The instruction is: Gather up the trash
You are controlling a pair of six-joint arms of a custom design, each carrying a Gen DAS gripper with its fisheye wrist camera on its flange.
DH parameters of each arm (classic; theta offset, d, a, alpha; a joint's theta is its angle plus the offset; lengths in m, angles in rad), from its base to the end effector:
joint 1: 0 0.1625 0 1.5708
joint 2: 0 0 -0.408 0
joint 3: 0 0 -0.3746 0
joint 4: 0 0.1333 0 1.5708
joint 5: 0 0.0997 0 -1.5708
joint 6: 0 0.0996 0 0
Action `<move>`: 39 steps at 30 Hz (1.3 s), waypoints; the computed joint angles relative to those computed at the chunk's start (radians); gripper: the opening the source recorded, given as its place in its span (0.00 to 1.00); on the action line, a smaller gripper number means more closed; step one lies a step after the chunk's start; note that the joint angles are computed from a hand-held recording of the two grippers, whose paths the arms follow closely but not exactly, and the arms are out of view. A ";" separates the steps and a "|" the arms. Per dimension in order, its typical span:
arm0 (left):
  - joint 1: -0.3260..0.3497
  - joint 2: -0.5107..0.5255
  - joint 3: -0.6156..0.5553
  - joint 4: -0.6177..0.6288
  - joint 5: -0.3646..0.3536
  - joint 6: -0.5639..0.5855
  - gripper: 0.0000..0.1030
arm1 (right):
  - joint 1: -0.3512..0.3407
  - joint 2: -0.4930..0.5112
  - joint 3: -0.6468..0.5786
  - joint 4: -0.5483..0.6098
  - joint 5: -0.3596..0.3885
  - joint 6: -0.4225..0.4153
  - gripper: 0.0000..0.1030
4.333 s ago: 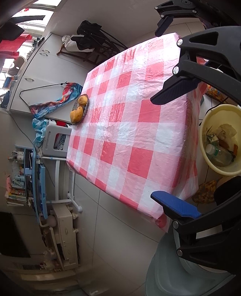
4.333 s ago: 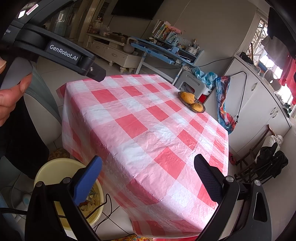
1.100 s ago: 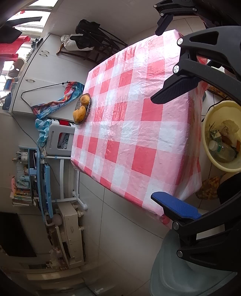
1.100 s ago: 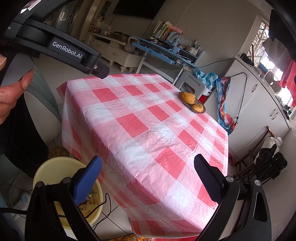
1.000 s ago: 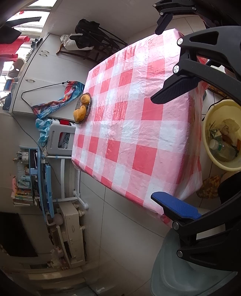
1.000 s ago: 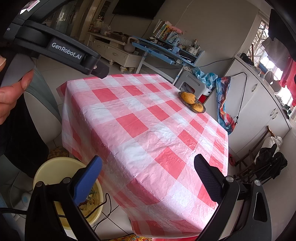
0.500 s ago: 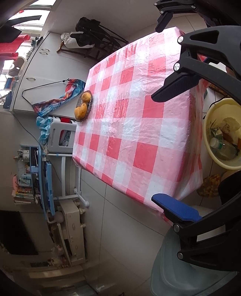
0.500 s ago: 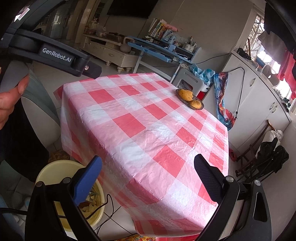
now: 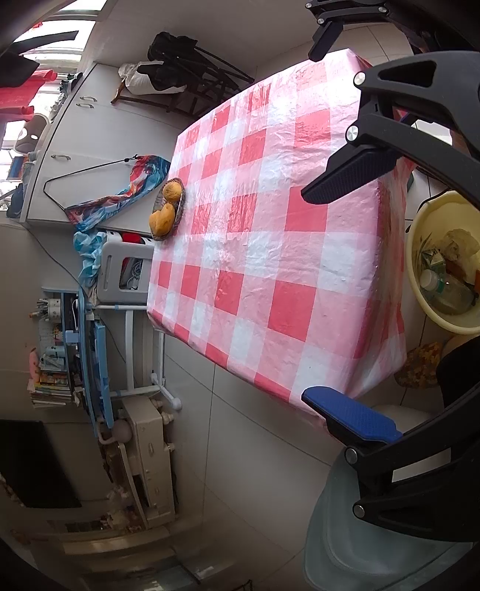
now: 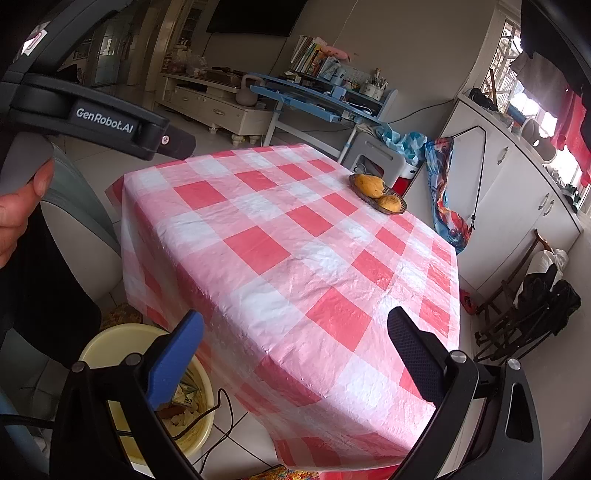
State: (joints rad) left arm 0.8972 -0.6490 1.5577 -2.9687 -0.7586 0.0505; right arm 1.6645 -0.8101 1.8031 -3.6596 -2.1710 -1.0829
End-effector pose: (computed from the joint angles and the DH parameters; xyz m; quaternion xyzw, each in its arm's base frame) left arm -0.2607 -0.6562 0.1000 0.2262 0.8674 -0.3292 0.2966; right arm 0.1333 -0.5947 0.1953 0.3244 -0.7638 0.3182 0.4583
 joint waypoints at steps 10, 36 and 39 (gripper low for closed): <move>0.001 0.002 0.000 -0.012 0.007 0.012 0.93 | 0.001 0.003 0.000 -0.008 -0.002 -0.009 0.92; -0.009 0.004 0.019 -0.143 -0.002 0.123 0.93 | 0.003 0.006 0.000 -0.010 -0.005 -0.017 0.92; -0.008 -0.002 0.027 -0.158 -0.036 0.145 0.93 | 0.003 0.006 0.000 -0.011 -0.006 -0.016 0.92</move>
State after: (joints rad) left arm 0.8890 -0.6506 1.5848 -3.1263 -0.7948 0.1955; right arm 1.6678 -0.8043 1.8027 -3.6703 -2.1768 -1.0986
